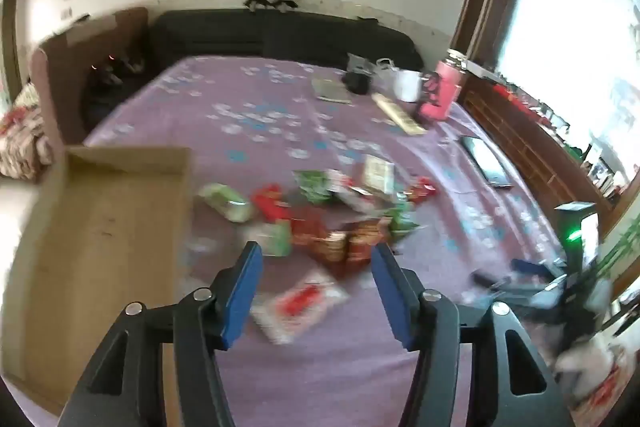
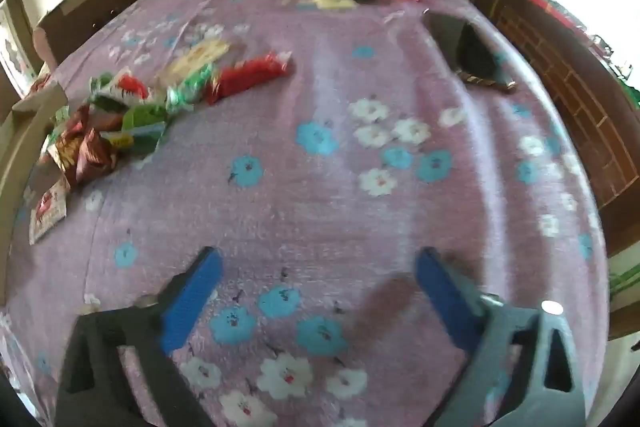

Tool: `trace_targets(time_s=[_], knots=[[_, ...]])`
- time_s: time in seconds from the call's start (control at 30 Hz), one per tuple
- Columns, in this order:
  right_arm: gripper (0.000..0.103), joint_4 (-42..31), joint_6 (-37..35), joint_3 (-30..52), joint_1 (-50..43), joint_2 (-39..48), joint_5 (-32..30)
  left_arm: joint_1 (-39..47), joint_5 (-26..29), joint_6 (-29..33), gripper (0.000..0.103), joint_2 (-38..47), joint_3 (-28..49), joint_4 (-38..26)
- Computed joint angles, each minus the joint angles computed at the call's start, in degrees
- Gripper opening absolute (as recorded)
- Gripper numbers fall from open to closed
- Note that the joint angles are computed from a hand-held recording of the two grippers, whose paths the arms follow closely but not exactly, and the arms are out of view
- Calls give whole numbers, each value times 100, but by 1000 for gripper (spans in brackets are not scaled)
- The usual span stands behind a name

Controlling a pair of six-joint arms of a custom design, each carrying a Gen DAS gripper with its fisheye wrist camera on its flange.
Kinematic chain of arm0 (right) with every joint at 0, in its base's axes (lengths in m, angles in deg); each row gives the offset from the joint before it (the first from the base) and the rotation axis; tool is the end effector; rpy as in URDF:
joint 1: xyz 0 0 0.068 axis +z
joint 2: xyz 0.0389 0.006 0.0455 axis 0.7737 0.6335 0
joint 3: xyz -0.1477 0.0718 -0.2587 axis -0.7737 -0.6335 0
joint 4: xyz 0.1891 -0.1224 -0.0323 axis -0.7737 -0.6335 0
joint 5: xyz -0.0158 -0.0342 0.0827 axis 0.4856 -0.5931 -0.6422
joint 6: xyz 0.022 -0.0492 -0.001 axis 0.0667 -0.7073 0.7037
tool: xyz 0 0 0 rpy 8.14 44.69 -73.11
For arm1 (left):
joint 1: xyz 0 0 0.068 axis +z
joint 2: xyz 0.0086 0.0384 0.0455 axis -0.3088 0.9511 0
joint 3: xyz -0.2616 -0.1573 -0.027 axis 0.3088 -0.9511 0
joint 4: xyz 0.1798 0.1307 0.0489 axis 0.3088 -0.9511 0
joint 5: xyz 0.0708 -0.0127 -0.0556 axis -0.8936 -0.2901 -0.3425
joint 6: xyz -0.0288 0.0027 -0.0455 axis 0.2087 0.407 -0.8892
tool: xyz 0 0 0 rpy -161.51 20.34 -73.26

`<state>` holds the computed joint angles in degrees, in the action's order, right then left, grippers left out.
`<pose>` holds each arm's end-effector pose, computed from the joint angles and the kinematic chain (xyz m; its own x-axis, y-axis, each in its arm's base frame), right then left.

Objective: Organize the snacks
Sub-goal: 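Grasp the red-and-white sachet with the left gripper while the right gripper grasps the brown-red bag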

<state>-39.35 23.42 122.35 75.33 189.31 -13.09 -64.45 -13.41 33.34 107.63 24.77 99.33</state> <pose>0.2969 0.1292 0.0440 -0.7862 -0.2429 -0.5682 -0.2362 0.9678 -0.0869 0.1659 -0.1473 0.1178 -0.6619 -0.2262 -0.7147 -0.1557 0.9741 -0.1641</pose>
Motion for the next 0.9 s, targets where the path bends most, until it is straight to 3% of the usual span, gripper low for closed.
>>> trace_targets(time_s=[0.07,0.2,0.27,0.33,0.43,0.57,0.6,0.63,0.67,0.77,0.8,0.9], knots=[[87,208,-2,-152,9,-252,-521,219,112,102,61,-187,-306,75],[86,-166,243,308,371,-236,-1510,592,633,352,54,369,-1449,2188],[85,-520,436,785,535,5,-1882,473,787,543,49,827,-1382,2535],[78,-1061,779,1479,707,360,-2131,126,726,606,39,969,-899,1902],[75,-1450,1224,2104,968,740,-1827,-80,646,844,36,1210,-178,1029],[73,-1685,1489,2766,1221,1136,-1142,226,1109,1281,35,1740,323,988],[63,-1675,1463,2769,1221,1147,-1073,361,1244,1377,35,1889,476,920],[46,-1690,1422,2772,1215,1133,-1052,386,1285,1406,35,2007,528,973],[41,-1685,1389,2769,1162,1147,-1201,465,1422,1537,35,2139,534,1173],[32,-1329,1389,2514,1052,1086,-1413,355,1305,1657,36,2267,833,833],[22,-1152,1405,2309,1013,1006,-1538,321,1399,1684,34,2290,908,703],[20,-819,1277,1875,950,748,-1599,345,1569,1768,28,2151,905,619]])
